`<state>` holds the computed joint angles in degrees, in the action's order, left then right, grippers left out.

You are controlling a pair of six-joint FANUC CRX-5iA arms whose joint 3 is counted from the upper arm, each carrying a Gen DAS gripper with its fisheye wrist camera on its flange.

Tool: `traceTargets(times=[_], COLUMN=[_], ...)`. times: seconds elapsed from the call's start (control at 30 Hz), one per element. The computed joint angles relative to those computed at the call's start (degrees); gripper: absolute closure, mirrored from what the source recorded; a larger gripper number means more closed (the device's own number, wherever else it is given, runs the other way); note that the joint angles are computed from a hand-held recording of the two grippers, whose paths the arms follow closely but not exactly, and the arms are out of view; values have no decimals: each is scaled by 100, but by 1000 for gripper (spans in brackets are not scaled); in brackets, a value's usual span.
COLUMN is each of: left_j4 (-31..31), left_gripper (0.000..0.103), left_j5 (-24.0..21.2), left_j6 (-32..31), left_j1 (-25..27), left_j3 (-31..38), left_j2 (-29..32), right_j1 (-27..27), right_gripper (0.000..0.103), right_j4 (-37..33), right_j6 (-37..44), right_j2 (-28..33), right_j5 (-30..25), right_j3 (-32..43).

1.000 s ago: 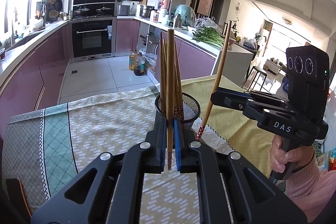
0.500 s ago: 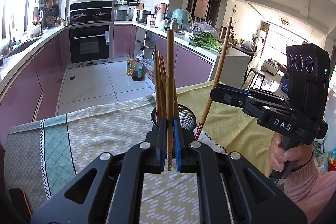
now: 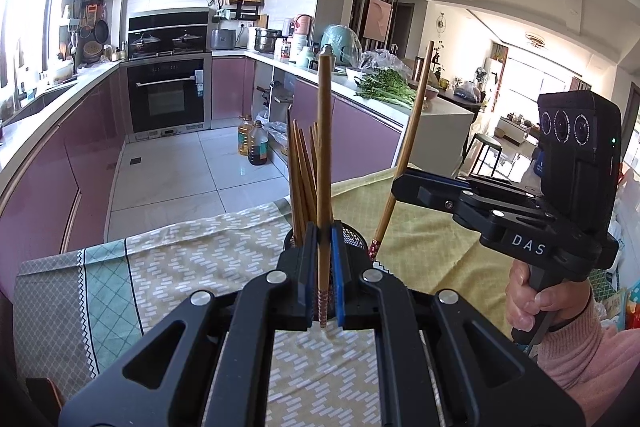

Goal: Organize utensils
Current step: 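Lower both chopsticks into the mesh cup among the others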

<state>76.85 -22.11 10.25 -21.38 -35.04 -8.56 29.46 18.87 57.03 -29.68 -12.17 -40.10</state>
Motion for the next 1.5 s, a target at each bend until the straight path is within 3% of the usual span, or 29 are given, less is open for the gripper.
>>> traceTargets(times=[0.73,1.5], left_j4=[214,912], left_gripper=[95,95], left_j5=[196,475], left_j6=[-284,-935], left_j1=[-213,-529], left_j3=[58,139], left_j2=[-97,-65], right_j1=[-69,-197], right_gripper=[97,98], right_j4=[-275,645], right_j6=[323,-528], right_j2=[105,239], right_j5=[46,397], right_j3=[189,42])
